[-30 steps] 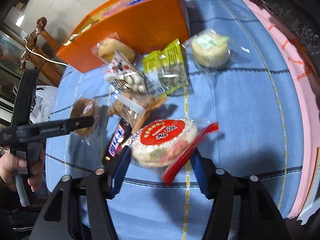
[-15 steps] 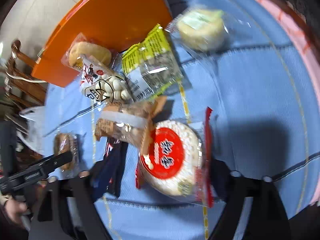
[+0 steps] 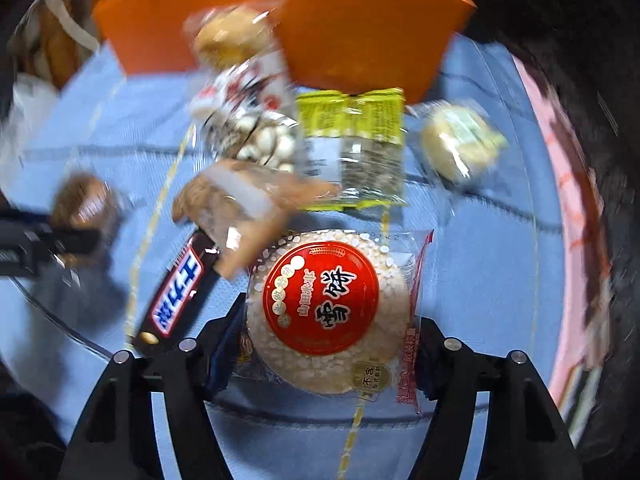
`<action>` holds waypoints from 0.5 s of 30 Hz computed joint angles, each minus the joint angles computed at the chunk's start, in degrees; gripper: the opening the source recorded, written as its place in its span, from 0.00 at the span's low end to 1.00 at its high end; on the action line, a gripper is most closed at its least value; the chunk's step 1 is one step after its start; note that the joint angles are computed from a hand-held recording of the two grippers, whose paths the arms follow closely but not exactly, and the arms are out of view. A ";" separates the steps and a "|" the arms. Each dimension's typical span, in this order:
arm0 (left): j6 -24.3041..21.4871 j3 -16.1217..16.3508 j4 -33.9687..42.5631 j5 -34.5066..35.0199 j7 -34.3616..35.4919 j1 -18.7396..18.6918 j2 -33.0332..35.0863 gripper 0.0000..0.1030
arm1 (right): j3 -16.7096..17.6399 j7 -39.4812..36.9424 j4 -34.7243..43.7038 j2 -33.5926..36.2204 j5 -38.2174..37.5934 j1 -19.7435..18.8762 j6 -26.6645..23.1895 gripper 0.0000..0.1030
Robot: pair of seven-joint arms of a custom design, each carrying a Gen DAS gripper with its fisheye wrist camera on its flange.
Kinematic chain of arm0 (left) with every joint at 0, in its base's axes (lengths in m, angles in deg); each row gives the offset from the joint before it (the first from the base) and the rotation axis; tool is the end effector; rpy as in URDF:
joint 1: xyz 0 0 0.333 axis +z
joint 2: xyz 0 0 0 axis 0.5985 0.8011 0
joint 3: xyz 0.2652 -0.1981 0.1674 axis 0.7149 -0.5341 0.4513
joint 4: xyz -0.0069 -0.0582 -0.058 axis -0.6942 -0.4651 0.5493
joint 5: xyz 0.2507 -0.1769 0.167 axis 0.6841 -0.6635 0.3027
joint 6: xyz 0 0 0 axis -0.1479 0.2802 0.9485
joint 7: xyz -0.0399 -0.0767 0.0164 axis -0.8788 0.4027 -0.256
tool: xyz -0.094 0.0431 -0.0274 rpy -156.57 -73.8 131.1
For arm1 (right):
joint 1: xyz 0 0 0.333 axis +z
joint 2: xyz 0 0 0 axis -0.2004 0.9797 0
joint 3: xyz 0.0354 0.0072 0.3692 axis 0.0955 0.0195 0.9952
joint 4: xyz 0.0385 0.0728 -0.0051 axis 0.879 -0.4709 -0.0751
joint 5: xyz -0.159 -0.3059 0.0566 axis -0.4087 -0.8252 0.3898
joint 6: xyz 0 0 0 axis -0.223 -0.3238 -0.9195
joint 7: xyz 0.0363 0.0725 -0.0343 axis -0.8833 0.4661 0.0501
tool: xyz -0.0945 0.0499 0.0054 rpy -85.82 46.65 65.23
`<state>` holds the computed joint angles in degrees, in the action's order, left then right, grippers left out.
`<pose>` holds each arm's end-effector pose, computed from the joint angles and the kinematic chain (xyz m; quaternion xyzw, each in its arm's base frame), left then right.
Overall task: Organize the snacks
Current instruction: 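Carry the pastry and rice cake over the orange box and release them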
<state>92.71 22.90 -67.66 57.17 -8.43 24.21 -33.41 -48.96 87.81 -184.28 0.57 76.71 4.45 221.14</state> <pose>0.6328 -0.2864 0.4894 0.6304 -0.7702 0.0675 0.0690 0.5407 0.1646 0.5085 -0.7181 0.6838 -0.1173 0.0544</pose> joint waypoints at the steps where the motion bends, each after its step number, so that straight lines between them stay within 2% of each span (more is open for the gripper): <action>1: 0.17 -0.25 -0.04 -0.77 0.51 0.56 -0.39 0.72 | -0.26 -0.55 -0.68 -1.01 2.72 -0.77 0.40 0.68; 4: 2.16 -0.60 -0.87 -2.08 2.67 1.76 -1.89 0.72 | -0.51 -2.37 -2.07 -2.97 8.67 -2.37 2.30 0.68; 10: 4.80 -0.63 -0.10 -3.58 5.02 2.52 -3.93 0.72 | -0.48 -2.51 -2.07 -5.82 10.70 -4.10 5.32 0.68; 15: 3.87 -0.60 7.38 -3.75 6.35 2.12 -2.73 0.72 | -0.48 -4.78 2.25 -5.40 13.37 -5.23 9.45 0.68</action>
<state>96.58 22.30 -60.28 53.42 -2.08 26.33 -36.14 -49.44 83.03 -182.03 -4.83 90.08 -0.78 230.59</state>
